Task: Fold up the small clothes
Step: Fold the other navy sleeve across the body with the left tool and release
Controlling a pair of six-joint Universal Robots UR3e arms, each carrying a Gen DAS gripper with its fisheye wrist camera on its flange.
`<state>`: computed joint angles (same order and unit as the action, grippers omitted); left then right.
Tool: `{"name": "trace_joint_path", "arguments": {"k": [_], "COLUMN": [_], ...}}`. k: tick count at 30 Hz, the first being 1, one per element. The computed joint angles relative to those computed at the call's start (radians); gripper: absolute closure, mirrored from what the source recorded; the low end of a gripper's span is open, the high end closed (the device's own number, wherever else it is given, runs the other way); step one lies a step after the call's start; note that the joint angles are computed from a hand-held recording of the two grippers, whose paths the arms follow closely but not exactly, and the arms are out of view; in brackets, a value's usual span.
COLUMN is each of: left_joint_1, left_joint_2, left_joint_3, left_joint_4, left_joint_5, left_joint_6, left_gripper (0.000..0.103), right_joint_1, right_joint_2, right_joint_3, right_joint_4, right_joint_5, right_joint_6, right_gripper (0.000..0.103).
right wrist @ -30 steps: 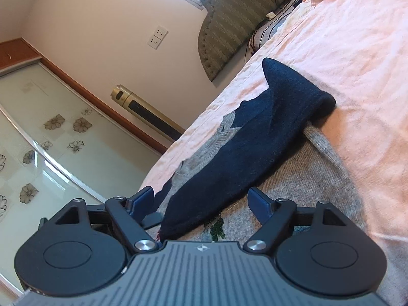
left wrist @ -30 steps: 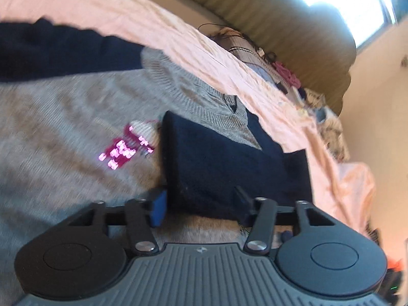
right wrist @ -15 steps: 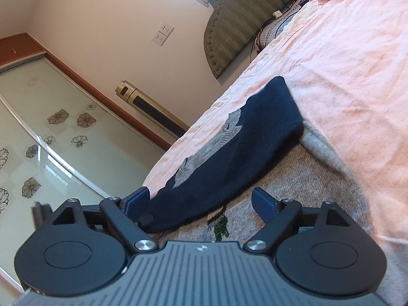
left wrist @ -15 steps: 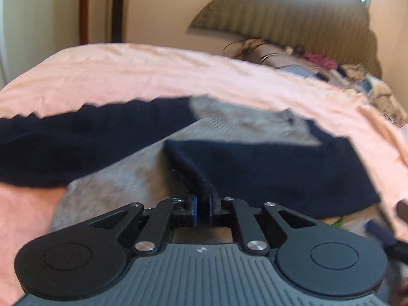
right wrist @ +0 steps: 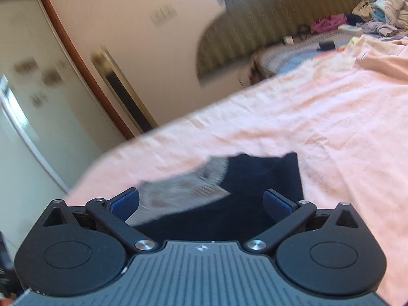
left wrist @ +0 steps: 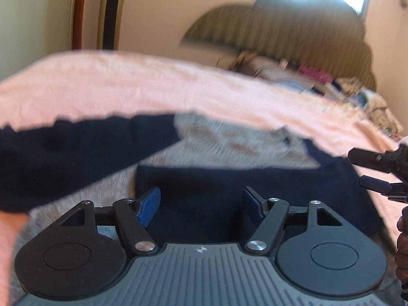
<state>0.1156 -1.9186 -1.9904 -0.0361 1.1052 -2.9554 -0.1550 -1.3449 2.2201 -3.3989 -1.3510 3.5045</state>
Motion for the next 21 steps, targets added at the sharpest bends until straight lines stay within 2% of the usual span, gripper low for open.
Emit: {"name": "trace_joint_path", "arguments": {"k": [1,3,6,9,11,12,14,16,19,21], "left_joint_1": [0.006,0.039,0.073,0.153,0.317,0.394,0.553,0.677,0.778,0.847], "left_joint_2": [-0.013,-0.018,0.008,0.088,0.162,0.186,0.193,0.142,0.018,-0.092], "left_joint_3": [-0.028,-0.09,-0.092,-0.17,-0.263,-0.302,-0.328,-0.274,-0.068,0.022], "left_joint_4": [0.061,0.135,0.077,0.095,0.1,0.116,0.157,0.157,0.011,0.033], "left_joint_5": [0.004,-0.041,-0.087,-0.119,-0.263,-0.311,-0.35,-0.342,-0.279,-0.383], "left_joint_6": [0.029,0.108,0.16,0.124,0.139,0.137,0.077,-0.027,-0.233,-0.366], "left_gripper": [0.033,0.034,0.033,0.033,0.032,0.027,0.019,0.019,0.019,0.019], "right_joint_1": [0.024,0.069,0.069,0.084,0.091,0.094,0.09,0.085,0.094,0.1], "right_joint_2": [0.059,0.133,0.131,0.123,0.126,0.127,0.133,0.131,0.137,0.14], "right_joint_3": [-0.027,0.007,0.005,-0.006,-0.026,-0.033,-0.035,-0.03,-0.04,-0.045], "right_joint_4": [0.01,-0.134,-0.132,-0.106,-0.082,-0.075,-0.081,-0.09,-0.083,-0.081], "right_joint_5": [-0.056,-0.121,-0.121,-0.144,-0.158,-0.165,-0.159,-0.151,-0.164,-0.174], "right_joint_6": [-0.041,-0.139,-0.132,-0.143,-0.152,-0.155,-0.154,-0.151,-0.152,-0.153], "right_gripper": [0.003,0.0,0.0,0.0,0.0,0.0,0.0,0.0,0.0,0.0]}}
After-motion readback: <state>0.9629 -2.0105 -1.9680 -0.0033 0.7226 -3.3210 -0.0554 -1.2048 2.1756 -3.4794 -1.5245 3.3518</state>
